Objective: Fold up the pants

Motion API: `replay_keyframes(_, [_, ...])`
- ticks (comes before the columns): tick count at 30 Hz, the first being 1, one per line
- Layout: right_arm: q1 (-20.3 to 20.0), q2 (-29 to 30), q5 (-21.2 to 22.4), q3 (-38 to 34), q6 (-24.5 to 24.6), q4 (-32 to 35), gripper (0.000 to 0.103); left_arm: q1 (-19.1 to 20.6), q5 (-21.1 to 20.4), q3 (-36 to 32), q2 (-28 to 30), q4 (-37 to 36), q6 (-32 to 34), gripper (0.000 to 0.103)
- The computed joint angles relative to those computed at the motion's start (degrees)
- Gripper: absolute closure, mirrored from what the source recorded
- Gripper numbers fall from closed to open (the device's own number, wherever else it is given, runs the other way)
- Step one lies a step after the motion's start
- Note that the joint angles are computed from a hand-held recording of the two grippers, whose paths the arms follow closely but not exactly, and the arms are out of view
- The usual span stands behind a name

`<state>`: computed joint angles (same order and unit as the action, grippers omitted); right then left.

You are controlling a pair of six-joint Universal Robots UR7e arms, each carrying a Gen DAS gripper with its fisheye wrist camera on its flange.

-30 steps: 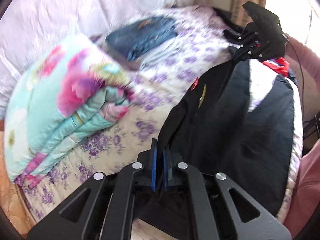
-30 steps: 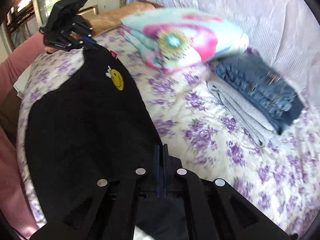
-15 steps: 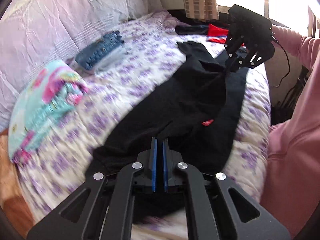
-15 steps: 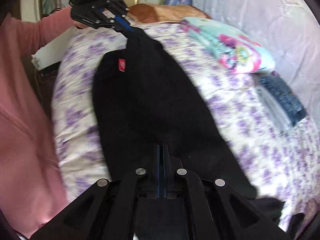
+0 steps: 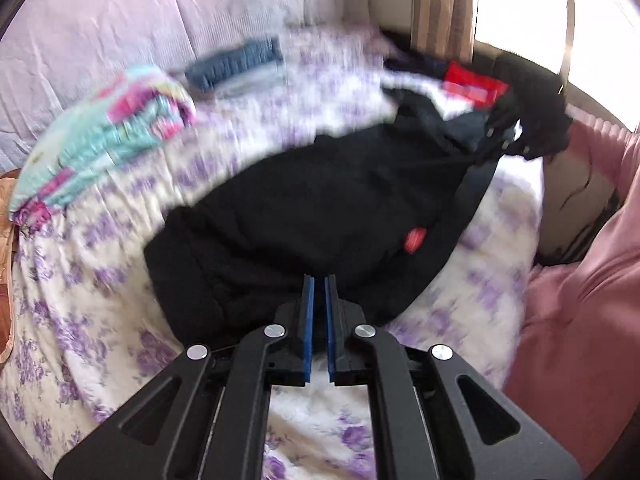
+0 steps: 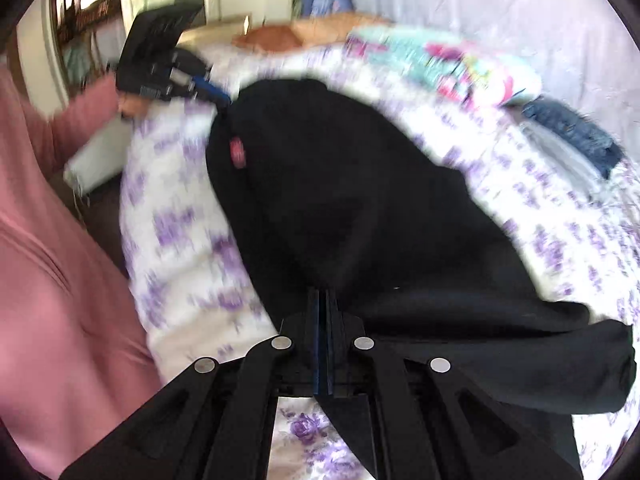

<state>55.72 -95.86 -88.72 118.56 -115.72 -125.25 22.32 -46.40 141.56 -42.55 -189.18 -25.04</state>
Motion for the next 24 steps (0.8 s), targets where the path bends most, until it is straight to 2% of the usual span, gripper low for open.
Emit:
replay_keyframes(2, [-0.51,-0.57,0.71,-0.63,-0.04,2.02,0.100,-1.18,0.79,0.82,-0.43,-1.57,-1.46,0.099])
replay_keyframes(4, [-1.16,-0.12,-0.64,-0.24,-0.30,1.39,0.100,-1.76,1.89,0.62,0.16,0.68,-3.63,0.099])
replay_keyframes(6, [-1.72,0.98,-3.40,2.15,-1.85,-4.82,0.099,-1.21,2.18,-0.23,1.31,3.07,-5.58,0.098])
replay_keyframes(7, [-1.69,1.66,-4.34,2.82,-1.99,-7.53,0.096,-1.13,2.60,-0.57,1.49,4.44,-6.41,0.095])
replay_keyframes(9, [-1.57,2.17,-5.69,3.51,-1.16,-9.40,0.092,-1.27,4.36,-0.29,1.26,6.13,-8.30,0.079])
replay_keyframes(10, [-1.78,1.34,-4.24,3.60,-1.36,-7.90,0.090,-1.50,5.49,0.43,0.58,5.92,-9.66,0.066])
replay_keyframes(11, [-2.20,-0.20,-1.15,3.59,-1.99,-4.64,0.078,-1.59,6.51,1.29,-0.10,4.76,-10.90,0.056])
replay_keyframes(12, [-2.56,-1.92,2.75,3.98,-2.85,-1.68,0.062,-1.69,7.40,2.55,-1.08,2.63,-12.31,0.052])
replay_keyframes(14, [-2.90,-4.24,8.82,5.56,-5.31,1.47,0.057,-1.13,8.71,4.04,-2.08,-1.31,-13.84,0.040])
replay_keyframes(16, [-2.00,-5.28,12.15,8.16,-7.58,2.45,0.058,1.51,8.91,4.29,-3.15,-2.64,-15.64,0.040])
replay_keyframes(18, [-0.23,-4.70,12.57,10.76,-9.10,0.88,0.059,4.94,6.84,3.96,-3.93,-3.17,-16.40,0.040])
replay_keyframes(21, [3.03,-1.81,10.38,14.57,-9.63,-5.80,0.062,9.00,2.87,3.62,-4.22,-4.37,-16.51,0.041])
replay_keyframes(22, [4.28,-0.13,9.38,16.57,-9.75,-11.13,0.064,10.02,1.50,3.49,-3.93,-5.65,-15.63,0.041])
replay_keyframes(24, [6.10,2.67,7.62,18.12,-9.36,-17.24,0.067,10.98,0.04,3.23,-2.84,-8.50,-13.24,0.041])
